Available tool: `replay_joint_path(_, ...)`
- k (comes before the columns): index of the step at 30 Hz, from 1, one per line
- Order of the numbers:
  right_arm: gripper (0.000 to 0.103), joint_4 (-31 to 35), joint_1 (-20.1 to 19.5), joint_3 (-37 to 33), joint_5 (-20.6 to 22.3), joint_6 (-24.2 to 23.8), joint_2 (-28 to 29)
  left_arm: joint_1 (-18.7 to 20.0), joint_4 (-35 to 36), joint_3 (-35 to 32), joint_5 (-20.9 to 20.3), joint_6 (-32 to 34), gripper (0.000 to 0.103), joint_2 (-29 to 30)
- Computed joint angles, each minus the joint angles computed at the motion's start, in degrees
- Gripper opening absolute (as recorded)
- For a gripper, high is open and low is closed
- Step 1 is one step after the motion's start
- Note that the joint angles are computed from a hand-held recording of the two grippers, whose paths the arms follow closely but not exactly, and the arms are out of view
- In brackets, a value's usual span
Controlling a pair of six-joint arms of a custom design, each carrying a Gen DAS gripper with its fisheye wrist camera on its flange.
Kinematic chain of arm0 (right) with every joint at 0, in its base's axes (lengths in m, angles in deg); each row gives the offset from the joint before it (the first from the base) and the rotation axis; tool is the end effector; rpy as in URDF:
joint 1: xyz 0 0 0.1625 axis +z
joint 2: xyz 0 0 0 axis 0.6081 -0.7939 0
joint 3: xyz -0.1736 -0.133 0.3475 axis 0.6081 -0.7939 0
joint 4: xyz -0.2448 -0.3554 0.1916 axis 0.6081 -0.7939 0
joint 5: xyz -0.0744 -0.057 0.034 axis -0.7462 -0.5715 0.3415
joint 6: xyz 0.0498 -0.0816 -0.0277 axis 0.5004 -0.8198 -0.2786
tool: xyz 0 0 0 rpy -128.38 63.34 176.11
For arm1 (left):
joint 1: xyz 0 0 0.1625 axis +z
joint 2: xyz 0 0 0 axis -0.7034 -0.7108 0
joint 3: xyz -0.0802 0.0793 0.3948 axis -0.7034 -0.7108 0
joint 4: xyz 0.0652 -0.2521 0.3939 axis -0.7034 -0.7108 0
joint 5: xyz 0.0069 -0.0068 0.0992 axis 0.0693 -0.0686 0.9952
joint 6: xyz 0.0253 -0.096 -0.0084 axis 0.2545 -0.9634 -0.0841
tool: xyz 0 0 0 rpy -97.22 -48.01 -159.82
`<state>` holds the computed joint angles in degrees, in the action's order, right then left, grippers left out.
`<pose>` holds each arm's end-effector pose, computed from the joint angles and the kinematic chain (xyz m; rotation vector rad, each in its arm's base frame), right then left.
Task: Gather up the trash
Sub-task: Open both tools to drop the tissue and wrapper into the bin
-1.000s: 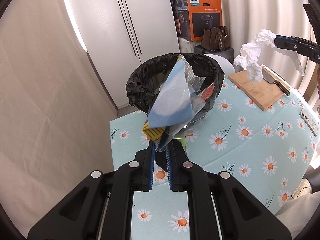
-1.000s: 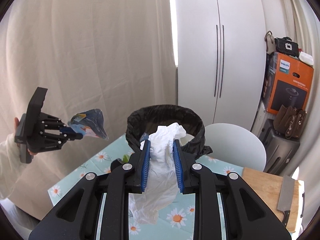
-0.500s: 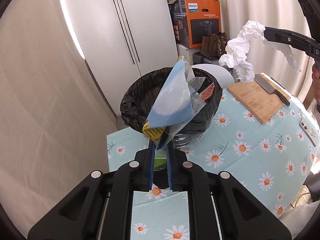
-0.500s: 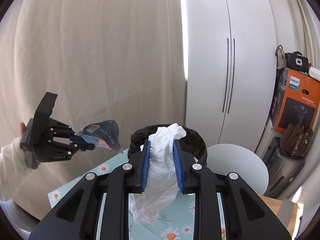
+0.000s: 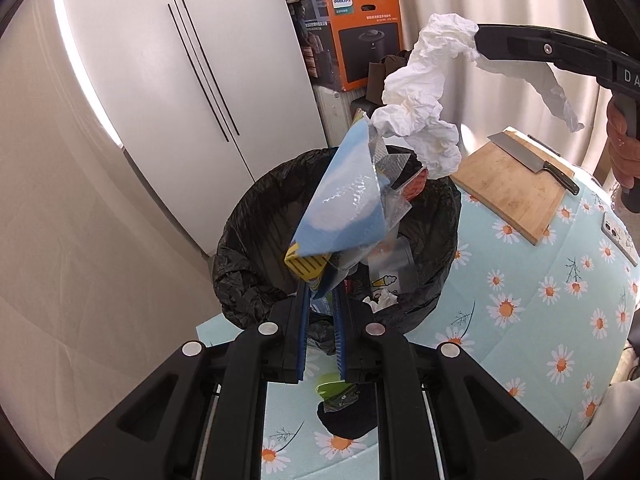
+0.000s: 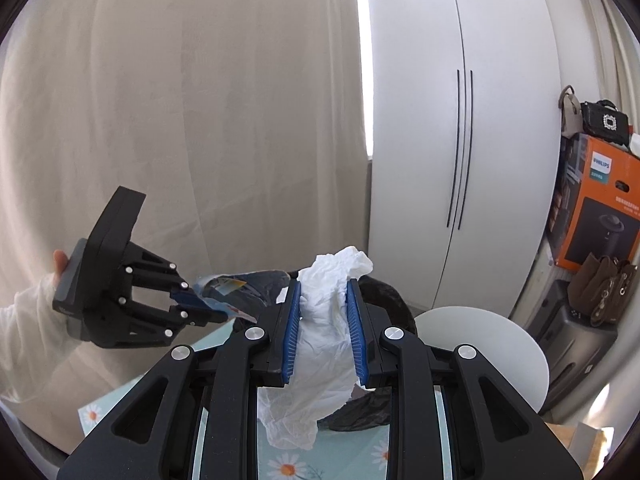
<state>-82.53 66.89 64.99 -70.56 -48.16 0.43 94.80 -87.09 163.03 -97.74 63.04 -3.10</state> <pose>0.3077 -0.6498 0.1955 1.5031 -2.4105 0.9259 -0.1918 -0.5595 0.2514 0.8876 2.0730 -0.6540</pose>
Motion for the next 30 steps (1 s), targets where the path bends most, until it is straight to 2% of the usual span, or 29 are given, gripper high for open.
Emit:
replay_joint_path(7,0.021,2.4,-0.4,-8.2,-1.1,1.2,7.3,5.1,1.1,-6.9,-3.1,8.7,0.012,5.8)
replay_joint_path(15,0.021,6.1,-1.4,-16.0,-2.9,2.6,14.4,8.6,2.7,-14.6,-5.0,20.4,0.012,11.7)
replay_joint_path(19,0.021,7.3,-1.8,-18.2,-4.3,2.6,17.0,9.7,3.3,-17.2,-6.4,23.6,0.012,13.9)
replay_joint_path(24,0.024,7.4,-2.5,-19.7,-6.2,2.8,19.1,10.6,4.2,-18.5,-6.7,23.6,0.014,15.6)
replay_joint_path(26,0.027,5.9,-2.3,-19.5,-7.8,2.8,19.5,10.9,3.6,-18.3,-8.1,22.8,0.020,15.2)
replay_joint_path(27,0.034,5.7,-2.3,-19.4,-8.0,2.8,19.5,11.0,3.4,-18.2,-9.0,22.1,0.036,14.9)
replay_joint_path(28,0.044,5.8,-2.4,-19.4,-8.0,2.7,19.4,11.2,3.5,-18.2,-9.8,20.9,0.057,14.5)
replay_joint_path(29,0.048,4.9,-2.3,-18.9,-8.4,2.3,19.3,11.4,3.4,-18.1,-10.4,20.0,0.064,14.0)
replay_joint_path(30,0.053,4.0,-2.1,-18.4,-8.7,2.0,19.0,11.4,2.7,-17.6,-10.9,19.5,0.066,13.5)
